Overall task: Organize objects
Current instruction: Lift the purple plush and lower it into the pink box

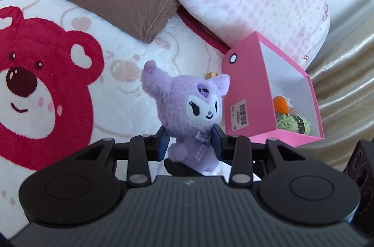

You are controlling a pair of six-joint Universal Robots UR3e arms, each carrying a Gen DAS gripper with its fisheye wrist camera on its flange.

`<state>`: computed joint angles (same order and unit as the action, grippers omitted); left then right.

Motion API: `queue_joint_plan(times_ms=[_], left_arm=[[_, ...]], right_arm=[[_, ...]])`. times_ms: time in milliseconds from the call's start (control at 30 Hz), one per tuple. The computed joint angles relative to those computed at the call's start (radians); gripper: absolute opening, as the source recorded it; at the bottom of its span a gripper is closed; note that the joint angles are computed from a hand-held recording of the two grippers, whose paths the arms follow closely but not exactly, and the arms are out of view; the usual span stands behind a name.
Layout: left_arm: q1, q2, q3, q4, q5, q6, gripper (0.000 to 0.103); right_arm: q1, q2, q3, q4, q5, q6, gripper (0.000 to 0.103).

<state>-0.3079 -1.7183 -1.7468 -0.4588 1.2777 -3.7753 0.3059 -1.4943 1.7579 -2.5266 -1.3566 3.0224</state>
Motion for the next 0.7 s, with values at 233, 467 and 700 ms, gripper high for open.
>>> queue_joint_plan(times_ms=[233, 467, 700], left_arm=[[-0.083, 0.039, 0.116, -0.111, 0.033, 0.009, 0.036], [-0.157, -0.021, 0.327, -0.190, 0.030, -0.011, 0.034], [-0.227, -0.233, 0.760, -0.437, 0.054, 0.005, 0.034]], right_arm=[[-0.059, -0.194, 0.035, 0.145, 0.029, -0.069, 0.051], [-0.161, -0.368, 0.036, 0.243, 0.077, -0.124, 0.051], [-0.300, -0.472, 0.042, 0.308, 0.125, -0.176, 0.051]])
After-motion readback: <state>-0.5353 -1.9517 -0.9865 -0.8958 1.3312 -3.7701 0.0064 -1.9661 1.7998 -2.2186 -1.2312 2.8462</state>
